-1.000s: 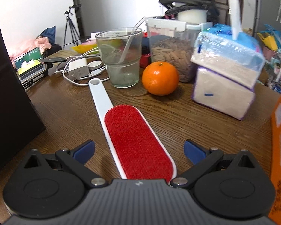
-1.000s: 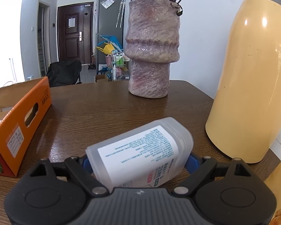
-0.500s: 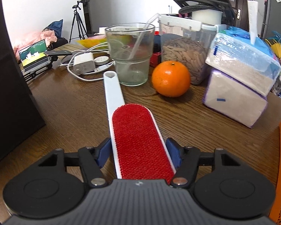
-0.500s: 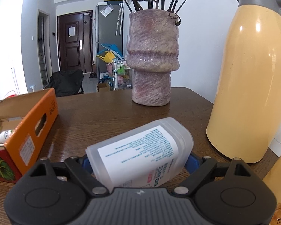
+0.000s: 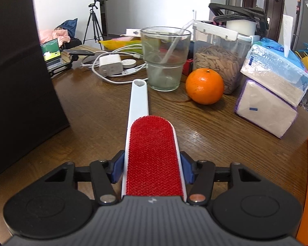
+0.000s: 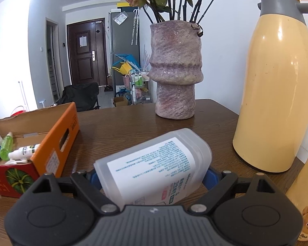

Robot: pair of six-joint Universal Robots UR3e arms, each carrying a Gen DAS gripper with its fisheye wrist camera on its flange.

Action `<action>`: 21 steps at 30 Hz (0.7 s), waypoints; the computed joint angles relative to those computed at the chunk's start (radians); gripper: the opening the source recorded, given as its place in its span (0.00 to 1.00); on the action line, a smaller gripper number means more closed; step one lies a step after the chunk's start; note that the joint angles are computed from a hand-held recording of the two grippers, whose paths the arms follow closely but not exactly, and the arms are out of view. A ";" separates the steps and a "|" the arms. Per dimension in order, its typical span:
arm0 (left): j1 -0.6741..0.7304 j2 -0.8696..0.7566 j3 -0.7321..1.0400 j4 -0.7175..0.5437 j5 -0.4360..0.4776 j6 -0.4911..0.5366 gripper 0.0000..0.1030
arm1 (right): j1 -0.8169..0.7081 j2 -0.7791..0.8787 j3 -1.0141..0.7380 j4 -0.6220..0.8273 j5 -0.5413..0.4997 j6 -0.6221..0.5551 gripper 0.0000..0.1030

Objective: Organize rigid objects
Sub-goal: 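Lift the white bottle and lint brush and carry both toward the cardboard box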

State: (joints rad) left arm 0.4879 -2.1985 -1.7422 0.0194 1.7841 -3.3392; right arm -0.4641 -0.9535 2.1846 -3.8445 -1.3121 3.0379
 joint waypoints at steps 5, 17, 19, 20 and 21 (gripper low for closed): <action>0.024 0.043 -0.073 0.039 -0.018 0.005 0.55 | -0.005 -0.014 0.038 -0.027 0.018 0.011 0.88; 0.063 0.146 -0.257 0.175 -0.053 0.043 0.55 | -0.021 -0.051 0.136 -0.098 0.063 0.029 0.88; 0.069 0.162 -0.287 0.198 -0.061 0.051 0.55 | -0.023 -0.057 0.156 -0.113 0.071 0.031 0.88; 0.074 0.171 -0.303 0.210 -0.070 0.055 0.55 | -0.024 -0.060 0.164 -0.121 0.074 0.032 0.88; 0.078 0.179 -0.318 0.222 -0.076 0.060 0.55 | -0.025 -0.062 0.173 -0.128 0.076 0.033 0.88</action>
State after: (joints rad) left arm 0.5656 -2.0196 -2.0601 0.2411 1.7084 -3.2792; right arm -0.4887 -1.0153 2.3574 -3.9730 -1.2362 3.0707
